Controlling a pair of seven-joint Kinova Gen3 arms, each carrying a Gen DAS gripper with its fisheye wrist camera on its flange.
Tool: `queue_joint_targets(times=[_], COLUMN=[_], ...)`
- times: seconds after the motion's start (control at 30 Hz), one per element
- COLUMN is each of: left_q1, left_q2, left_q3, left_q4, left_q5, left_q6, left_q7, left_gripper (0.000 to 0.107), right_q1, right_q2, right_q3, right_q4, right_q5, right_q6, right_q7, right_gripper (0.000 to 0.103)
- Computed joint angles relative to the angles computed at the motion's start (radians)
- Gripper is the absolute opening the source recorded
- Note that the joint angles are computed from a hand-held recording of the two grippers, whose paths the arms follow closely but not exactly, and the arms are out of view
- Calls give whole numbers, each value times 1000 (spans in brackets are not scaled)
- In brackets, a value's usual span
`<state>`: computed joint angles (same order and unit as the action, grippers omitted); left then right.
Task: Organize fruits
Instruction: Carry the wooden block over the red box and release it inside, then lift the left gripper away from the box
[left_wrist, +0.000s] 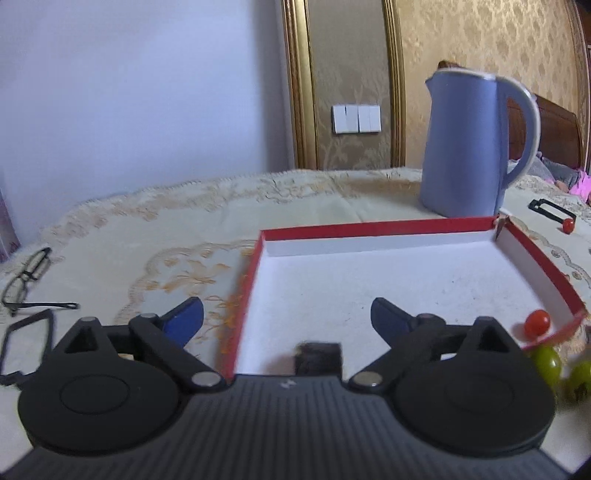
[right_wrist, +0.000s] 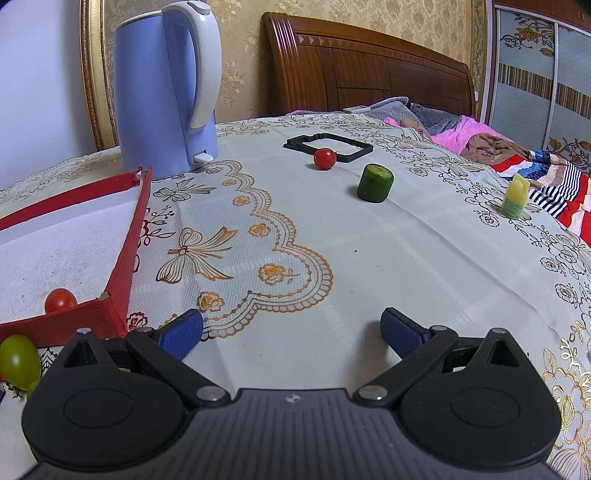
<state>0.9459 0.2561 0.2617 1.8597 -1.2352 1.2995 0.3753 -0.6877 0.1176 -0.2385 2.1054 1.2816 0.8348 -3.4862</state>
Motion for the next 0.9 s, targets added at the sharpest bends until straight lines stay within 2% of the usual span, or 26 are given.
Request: queue_joint_targets(times=[0.3,0.5,0.7,0.83,0.9], left_q1=[81,39,4,-12,-15], left_q2=[-78,-125,-109,-122,-114], left_q3=[80,108,101,97,98], left_q4=[129,186,193,206,198], left_q5=[85,156,209,223,229], left_q6=[152,116,101,74,81], left_q7=[198,262,284,300,291], left_gripper=[103,103,103,103,103], right_q1=[0,0,2,25,21], right_q2=[1,1,-3,-45,-63], right_q3=[0,0,2,1,-18], right_q4=[-1,-2,4,63,93], right_q5=[-1,-2,7,94,135], right_q6=[1,1,-8,-91,-87], right_q7=[1,2,-10,-91,-130], right_gripper=[103,103,103,103,103])
